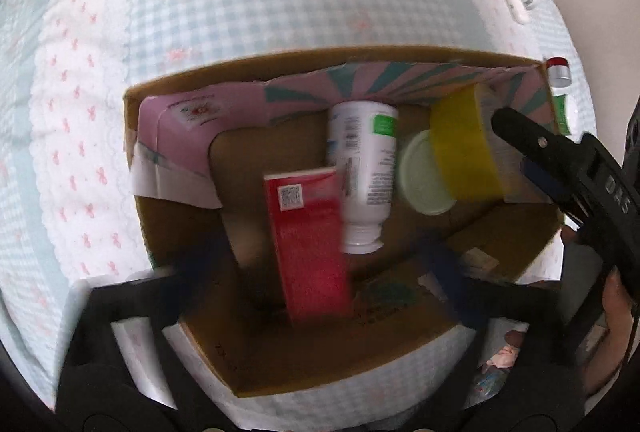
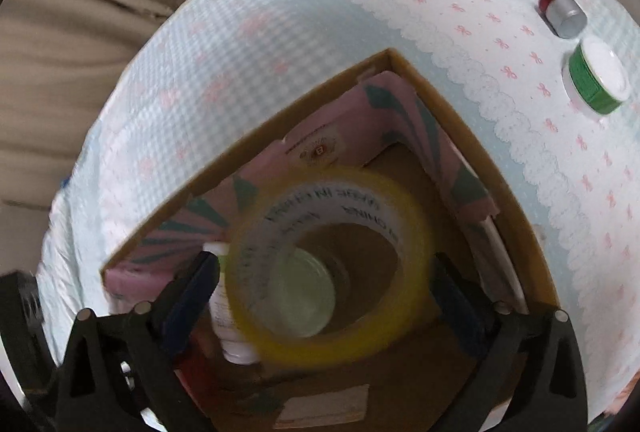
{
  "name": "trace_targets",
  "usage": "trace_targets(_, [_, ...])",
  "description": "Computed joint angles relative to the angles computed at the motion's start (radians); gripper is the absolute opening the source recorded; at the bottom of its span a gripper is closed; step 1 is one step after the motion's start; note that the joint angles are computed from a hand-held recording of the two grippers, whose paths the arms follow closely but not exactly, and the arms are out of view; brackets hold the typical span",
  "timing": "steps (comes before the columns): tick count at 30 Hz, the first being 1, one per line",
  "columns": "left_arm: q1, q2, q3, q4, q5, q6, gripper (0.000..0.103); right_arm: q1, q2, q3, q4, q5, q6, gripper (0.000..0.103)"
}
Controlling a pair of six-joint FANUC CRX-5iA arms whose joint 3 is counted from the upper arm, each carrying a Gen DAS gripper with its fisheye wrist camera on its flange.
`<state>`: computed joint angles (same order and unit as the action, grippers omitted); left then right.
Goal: Organize rigid objects
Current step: 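Lower both items into the box and open both tools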
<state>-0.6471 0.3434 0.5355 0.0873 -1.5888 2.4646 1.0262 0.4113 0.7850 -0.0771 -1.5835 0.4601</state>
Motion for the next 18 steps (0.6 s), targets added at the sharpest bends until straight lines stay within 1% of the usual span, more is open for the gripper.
trace_targets(3, [-0.006, 0.009, 0.017, -0.012, -0.011, 0.002, 0.103, 0.012, 0.004, 0.007, 0.047, -0.002, -0.003, 0.103])
trace_targets(8, [-0.011, -0.01, -0.015, -0.019, 0.005, 0.033, 0.103, 0.01, 0.016, 0.04, 0.024, -0.034, 0.018, 0.103])
trace_targets(12, [-0.01, -0.028, -0.039, -0.021, 0.015, 0.046, 0.103, 0.019, 0.013, 0.039, 0.035, -0.039, 0.029, 0.103])
trace_targets(15, [-0.021, -0.031, -0.026, -0.047, -0.006, 0.06, 0.103, 0.023, 0.013, 0.047, 0.036, -0.043, 0.035, 0.103])
trace_targets(18, [-0.032, -0.041, -0.017, -0.069, -0.008, 0.083, 0.103, 0.027, 0.013, 0.062, 0.036, -0.052, 0.046, 0.103])
